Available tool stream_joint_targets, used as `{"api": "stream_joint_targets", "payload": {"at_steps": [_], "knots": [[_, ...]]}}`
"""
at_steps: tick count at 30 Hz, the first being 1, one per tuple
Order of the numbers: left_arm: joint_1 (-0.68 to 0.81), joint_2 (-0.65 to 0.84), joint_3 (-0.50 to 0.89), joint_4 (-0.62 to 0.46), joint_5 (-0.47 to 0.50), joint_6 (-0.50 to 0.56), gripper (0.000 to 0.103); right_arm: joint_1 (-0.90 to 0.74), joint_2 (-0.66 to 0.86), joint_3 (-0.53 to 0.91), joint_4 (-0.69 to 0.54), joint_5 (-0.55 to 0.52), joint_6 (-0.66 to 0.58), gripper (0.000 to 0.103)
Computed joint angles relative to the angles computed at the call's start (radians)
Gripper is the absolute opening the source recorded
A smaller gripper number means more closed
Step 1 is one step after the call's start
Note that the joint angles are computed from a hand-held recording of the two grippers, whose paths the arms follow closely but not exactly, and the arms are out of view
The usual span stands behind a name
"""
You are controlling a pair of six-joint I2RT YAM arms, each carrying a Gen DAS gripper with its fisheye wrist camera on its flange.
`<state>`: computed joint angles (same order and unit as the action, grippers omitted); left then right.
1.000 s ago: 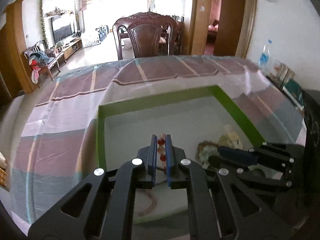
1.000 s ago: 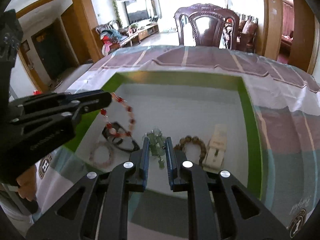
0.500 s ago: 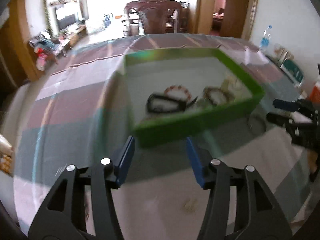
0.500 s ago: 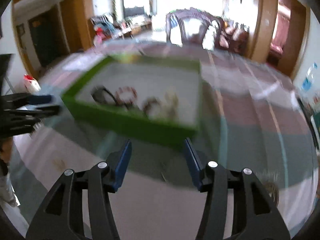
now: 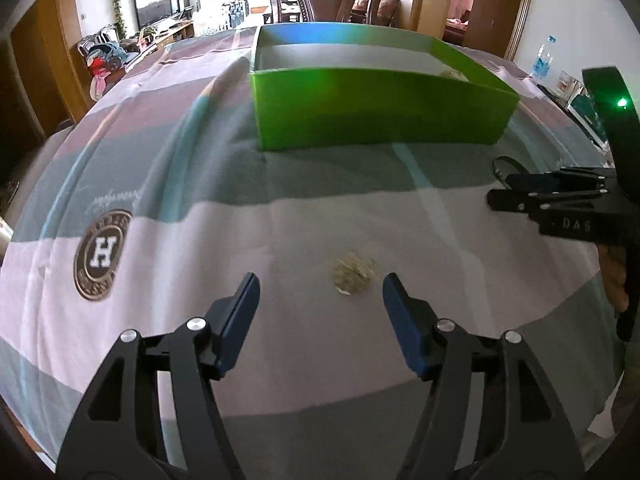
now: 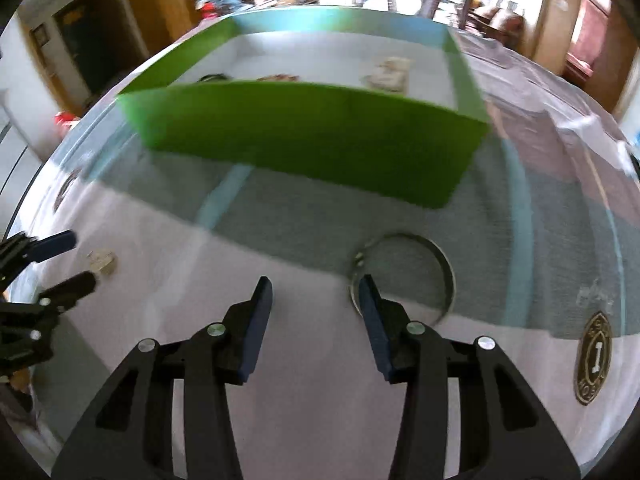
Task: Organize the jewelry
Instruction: 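Move the left gripper to the gold flower brooch while the right moves to the silver ring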
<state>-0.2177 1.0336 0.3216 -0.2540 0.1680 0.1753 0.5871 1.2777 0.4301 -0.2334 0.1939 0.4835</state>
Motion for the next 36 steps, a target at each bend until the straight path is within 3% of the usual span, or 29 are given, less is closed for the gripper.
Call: {"api": "stream_joint_targets", "payload": {"at_steps": [8, 11, 17, 22, 33, 36], "knots": [[-0.077, -0.018, -0.043, 0.049, -0.058, -0.055, 0.065, 0.101, 0.04, 0.053, 0.03, -0.068, 0.001, 0.046], [-0.073, -0.001, -0.042, 0.061, -0.059, -0.056, 0.066, 0.108, 0.021, 0.071, 0.008, -0.027, 0.007, 0.046], [-0.083, 0.032, -0.034, 0.084, -0.065, -0.064, 0.066, 0.071, -0.072, 0.04, -0.033, 0.152, 0.071, 0.046], [-0.068, 0.062, -0.025, 0.1, -0.067, -0.061, 0.066, 0.007, -0.011, 0.014, 0.004, 0.147, 0.102, 0.046], [-0.045, 0.107, 0.005, 0.1, -0.039, -0.052, 0.068, 0.043, 0.026, -0.01, 0.031, 0.144, 0.076, 0.044], [-0.046, 0.115, 0.011, 0.104, -0.035, -0.051, 0.058, 0.044, 0.023, -0.011, 0.028, 0.142, 0.078, 0.044]]}}
